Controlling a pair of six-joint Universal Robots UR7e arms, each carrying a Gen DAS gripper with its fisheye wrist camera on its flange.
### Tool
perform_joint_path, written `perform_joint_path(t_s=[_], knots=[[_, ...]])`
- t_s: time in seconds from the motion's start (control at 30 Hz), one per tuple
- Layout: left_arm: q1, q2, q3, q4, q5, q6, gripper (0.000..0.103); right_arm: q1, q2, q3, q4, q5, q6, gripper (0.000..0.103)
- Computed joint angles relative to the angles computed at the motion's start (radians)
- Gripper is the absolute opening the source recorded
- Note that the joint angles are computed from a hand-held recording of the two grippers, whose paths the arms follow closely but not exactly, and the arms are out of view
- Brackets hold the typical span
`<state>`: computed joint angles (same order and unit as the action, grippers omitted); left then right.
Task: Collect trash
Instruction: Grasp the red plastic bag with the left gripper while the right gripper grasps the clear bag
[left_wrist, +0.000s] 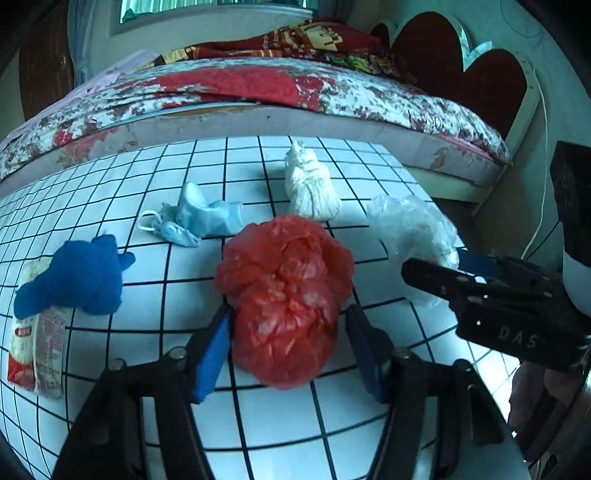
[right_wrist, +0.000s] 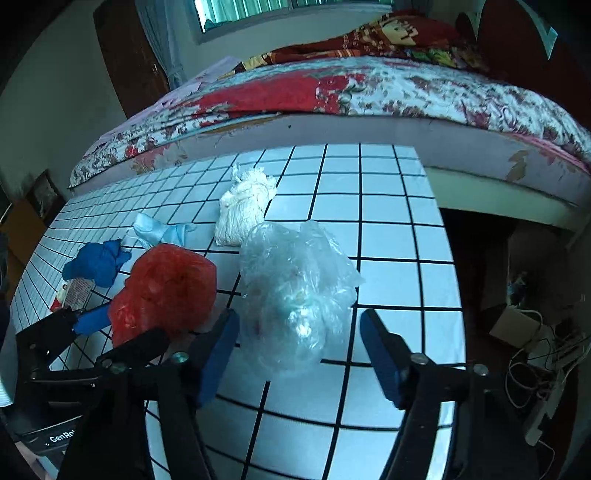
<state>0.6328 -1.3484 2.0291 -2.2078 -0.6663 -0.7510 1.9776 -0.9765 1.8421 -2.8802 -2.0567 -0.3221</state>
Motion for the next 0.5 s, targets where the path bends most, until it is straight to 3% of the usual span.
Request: perform_joint_path(t_s=[0.07, 0.2, 0.5], knots=[[0.013, 0.012, -0.012, 0.003, -0.018, 0.015, 0.050, -0.005, 0.005, -0.008, 0.029, 0.009, 0.009, 0.047], [0.008, 0.024, -0.021, 0.014, -0.012, 0.044, 0.033, -0.003, -0.006, 0.011, 0.025, 0.015, 0.014, 0.041], [-0.089, -0.018, 0.028, 0.034, 0.045, 0.036, 0.030, 0.013, -0.096, 0.134, -0.071, -0.015, -0.015, 0.041]])
